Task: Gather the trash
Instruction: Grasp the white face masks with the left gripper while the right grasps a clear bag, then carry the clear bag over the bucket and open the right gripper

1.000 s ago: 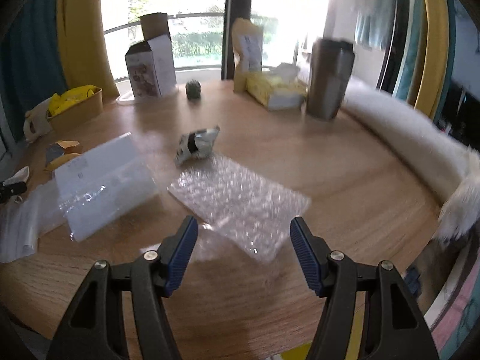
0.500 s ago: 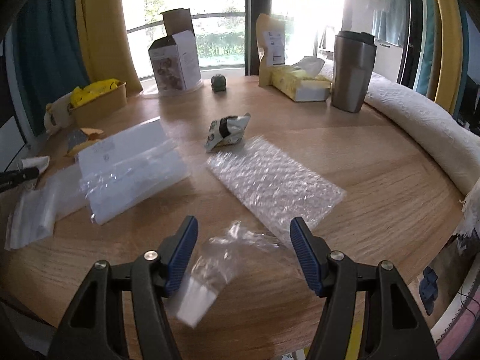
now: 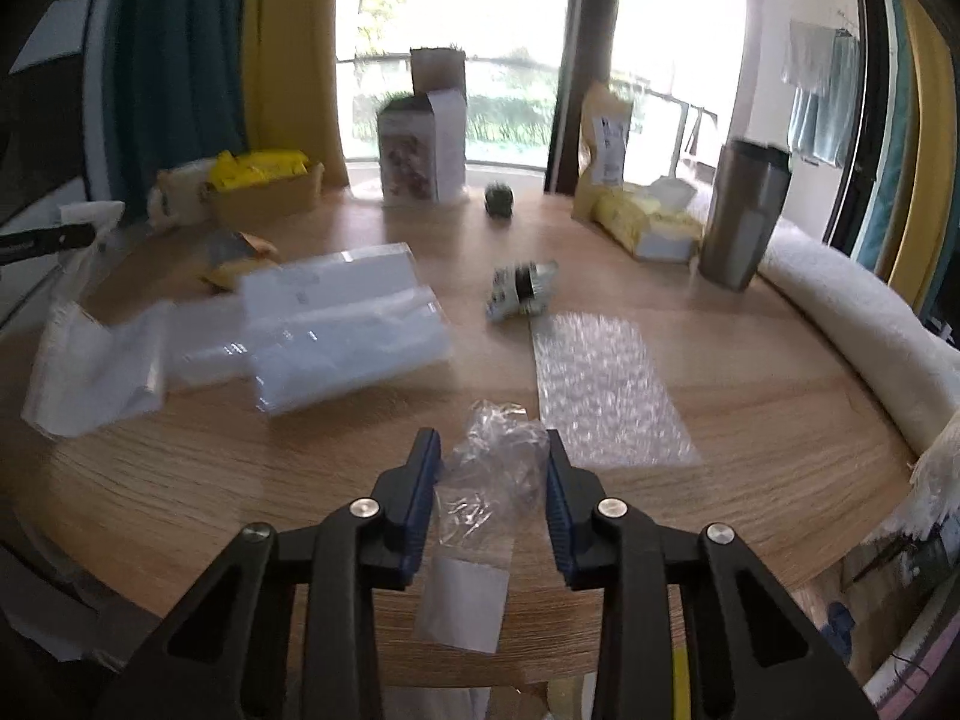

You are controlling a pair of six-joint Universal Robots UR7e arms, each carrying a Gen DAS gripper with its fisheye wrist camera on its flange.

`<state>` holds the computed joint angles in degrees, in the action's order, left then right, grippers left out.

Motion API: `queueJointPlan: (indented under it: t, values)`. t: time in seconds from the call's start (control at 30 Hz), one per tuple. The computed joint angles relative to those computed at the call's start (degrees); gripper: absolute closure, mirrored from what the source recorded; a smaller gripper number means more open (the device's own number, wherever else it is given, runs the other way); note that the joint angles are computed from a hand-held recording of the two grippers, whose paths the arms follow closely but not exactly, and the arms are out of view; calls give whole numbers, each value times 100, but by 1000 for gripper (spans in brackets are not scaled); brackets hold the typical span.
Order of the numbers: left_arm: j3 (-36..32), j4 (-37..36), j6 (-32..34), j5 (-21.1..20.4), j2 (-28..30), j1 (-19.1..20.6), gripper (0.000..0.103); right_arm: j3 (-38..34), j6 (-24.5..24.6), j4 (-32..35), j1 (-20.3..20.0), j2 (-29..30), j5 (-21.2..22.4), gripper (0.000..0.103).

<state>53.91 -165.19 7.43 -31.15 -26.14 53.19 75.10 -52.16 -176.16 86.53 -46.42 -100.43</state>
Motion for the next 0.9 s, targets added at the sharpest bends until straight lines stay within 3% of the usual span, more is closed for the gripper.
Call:
queueJointPlan:
  t: [0.17, 0.37, 0.63, 0.9]
  values:
    - [-45, -593, 556, -36, 55, -164, 95, 215, 257, -84, -45, -255, 416, 72]
    - [-194, -878, 1106, -162, 197, -385, 95, 385, 198, -375, -116, -421, 418, 72]
    - [-554, -525, 1133, -415, 514, -589, 95, 718, 328, -602, -394, -793, 639, 72]
    - [-1028, 270, 786, -846, 955, -758, 95, 968, 570, -708, -832, -1120, 861, 72]
